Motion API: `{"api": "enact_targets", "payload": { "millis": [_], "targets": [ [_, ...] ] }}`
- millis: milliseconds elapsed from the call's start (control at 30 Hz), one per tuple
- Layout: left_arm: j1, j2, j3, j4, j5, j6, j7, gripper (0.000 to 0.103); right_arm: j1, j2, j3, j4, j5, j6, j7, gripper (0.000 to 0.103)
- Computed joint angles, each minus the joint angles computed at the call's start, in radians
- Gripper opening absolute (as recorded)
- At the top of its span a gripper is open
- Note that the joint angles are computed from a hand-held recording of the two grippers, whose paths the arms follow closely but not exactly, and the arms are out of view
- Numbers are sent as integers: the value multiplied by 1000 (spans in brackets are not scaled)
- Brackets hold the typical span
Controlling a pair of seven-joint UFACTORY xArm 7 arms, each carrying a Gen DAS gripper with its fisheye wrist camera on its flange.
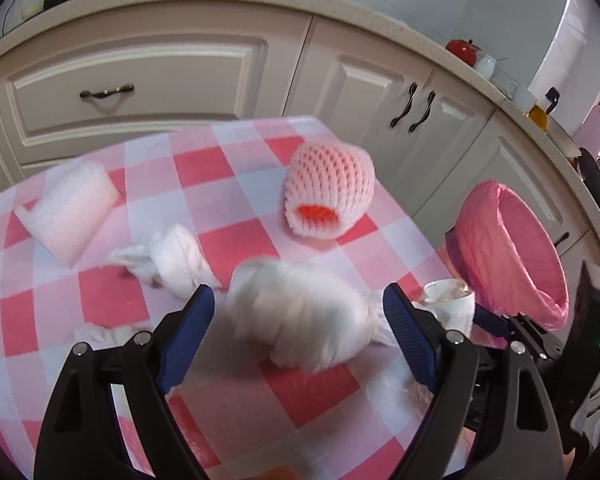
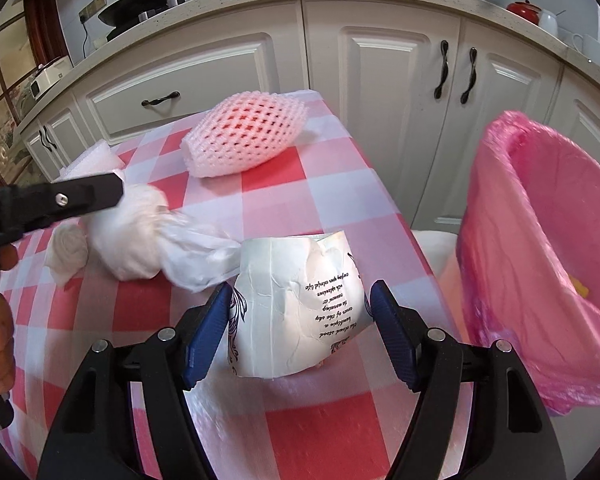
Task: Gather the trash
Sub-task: 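Grasp the white plastic bag with the left tool while the right tool grasps a printed paper wrapper, then carry the plastic bag and paper wrapper over the pink bin and open the right tool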
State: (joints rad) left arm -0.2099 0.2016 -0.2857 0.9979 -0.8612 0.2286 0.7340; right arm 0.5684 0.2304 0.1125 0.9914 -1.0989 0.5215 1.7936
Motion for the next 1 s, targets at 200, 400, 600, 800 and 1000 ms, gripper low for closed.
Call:
{"api": "enact_targets", "payload": {
  "millis": [200,400,600,800,1000],
  "targets": [
    [-24,21,20,-4,134,23,-129,77,0,-35,9,-37,-14,2,30,67],
    [0,35,-7,9,121,48,-122,46,-11,-76,30,-60,-28,17,45,67],
    [0,11,-13,-9,91,48,-82,29,-26,-122,56,-85,-38,38,57,67],
    [-12,-38,0,-46,48,39,-48,27,-38,-160,81,-100,-46,54,66,67],
    [-45,-100,32,-79,28,24,-30,27,-54,-214,106,-121,-49,80,71,67]
  ]
}}
